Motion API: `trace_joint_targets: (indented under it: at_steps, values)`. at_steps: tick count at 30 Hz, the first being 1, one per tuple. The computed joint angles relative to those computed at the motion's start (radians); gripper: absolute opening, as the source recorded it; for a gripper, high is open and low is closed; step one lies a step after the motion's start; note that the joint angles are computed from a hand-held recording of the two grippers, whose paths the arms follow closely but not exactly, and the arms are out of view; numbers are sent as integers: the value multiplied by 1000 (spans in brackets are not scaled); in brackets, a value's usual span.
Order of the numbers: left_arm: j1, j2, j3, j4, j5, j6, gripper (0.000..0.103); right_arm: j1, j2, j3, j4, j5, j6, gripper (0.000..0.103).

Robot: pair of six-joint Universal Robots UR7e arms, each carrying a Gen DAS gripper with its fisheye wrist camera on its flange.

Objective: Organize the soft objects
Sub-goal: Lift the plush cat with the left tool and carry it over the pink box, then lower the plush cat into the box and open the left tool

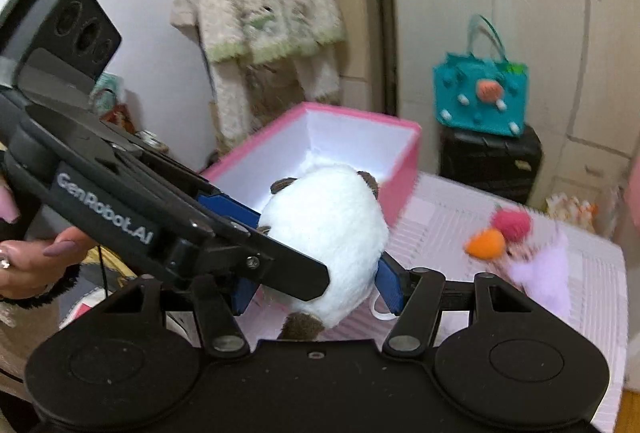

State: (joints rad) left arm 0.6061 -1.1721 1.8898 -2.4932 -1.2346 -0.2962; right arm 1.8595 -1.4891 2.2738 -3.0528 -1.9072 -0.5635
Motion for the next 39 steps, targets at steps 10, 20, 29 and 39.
trace_joint_targets:
  at_steps: [10, 20, 29, 39]
  values:
    - [38, -51, 10, -69, 118, 12, 59, -9, 131, -119, 5, 152, -59, 65]
    - [153, 26, -126, 51, 187, 65, 59, -35, 333, -329, 147, 190, -121, 65]
    - [244, 83, -244, 267, 128, 33, 59, -38, 448, -475, 375, 111, -100, 64]
    - [246, 120, -275, 344, 151, 68, 56, -55, 462, -528, 536, 95, -112, 60]
